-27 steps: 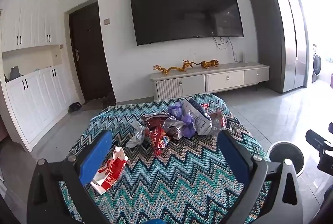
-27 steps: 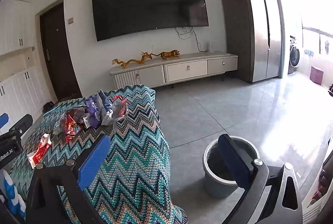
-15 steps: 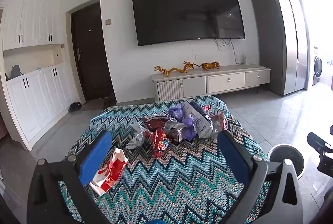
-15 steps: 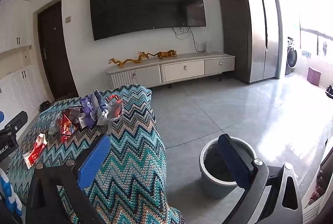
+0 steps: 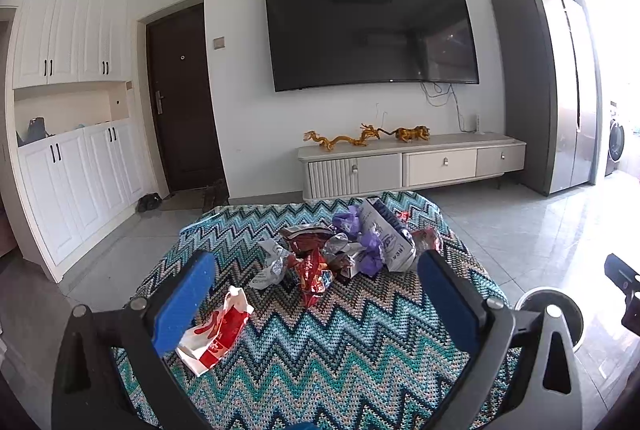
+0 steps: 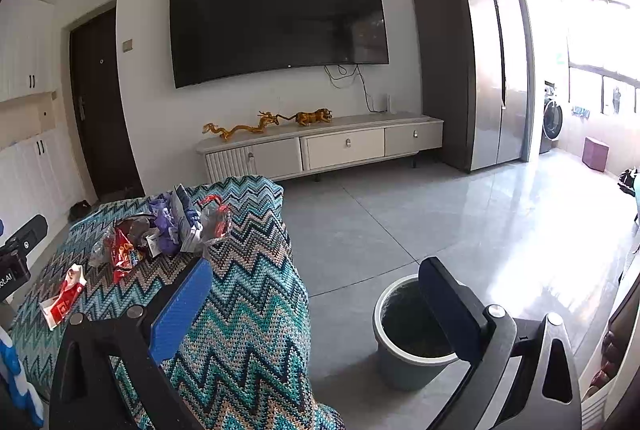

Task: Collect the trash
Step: 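Move both tools toward the trash pile on the zigzag blanket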

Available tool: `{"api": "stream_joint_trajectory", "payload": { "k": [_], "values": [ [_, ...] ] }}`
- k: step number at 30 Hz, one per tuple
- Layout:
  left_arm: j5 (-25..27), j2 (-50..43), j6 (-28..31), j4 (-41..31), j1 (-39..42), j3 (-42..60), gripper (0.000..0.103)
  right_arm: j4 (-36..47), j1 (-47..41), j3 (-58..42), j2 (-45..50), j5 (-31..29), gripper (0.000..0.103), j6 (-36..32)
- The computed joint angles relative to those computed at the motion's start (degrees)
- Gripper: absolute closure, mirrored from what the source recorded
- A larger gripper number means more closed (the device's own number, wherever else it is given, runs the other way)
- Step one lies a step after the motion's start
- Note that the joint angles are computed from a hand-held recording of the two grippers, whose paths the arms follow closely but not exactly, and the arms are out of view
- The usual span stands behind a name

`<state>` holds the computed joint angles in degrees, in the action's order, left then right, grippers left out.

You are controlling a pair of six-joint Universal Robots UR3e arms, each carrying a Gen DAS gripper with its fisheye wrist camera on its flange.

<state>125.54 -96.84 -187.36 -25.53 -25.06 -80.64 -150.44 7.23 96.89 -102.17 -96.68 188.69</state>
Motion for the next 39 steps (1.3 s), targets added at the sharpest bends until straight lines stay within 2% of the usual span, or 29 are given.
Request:
{"api": "stream_joint_trajectory", "payload": {
  "k": [14, 25, 32, 39],
  "values": [
    [-2.7, 3.35, -1.22, 0.07, 3.52, -3.09, 0.001, 0.5, 0.28, -1.89, 0.4, -4.55, 0.0, 0.46],
    [-5.88, 5.28, -3.04, -0.42, 7.76, -5.19, 0.001, -0.33, 1.39, -3.5, 3.02, -3.56, 0.0, -0.47],
    [-5.8, 4.7, -2.6, 0.58, 9.23, -6.09, 0.001, -0.32, 1.29, -5.11, 5.27, -1.42, 0.0, -1.03],
    [-11.05, 4.91, -0.57, 1.32, 12.35, -8.22, 0.001, 1.57, 1.91, -8.63, 8.4, -0.4, 0.0, -1.48]
  ]
}}
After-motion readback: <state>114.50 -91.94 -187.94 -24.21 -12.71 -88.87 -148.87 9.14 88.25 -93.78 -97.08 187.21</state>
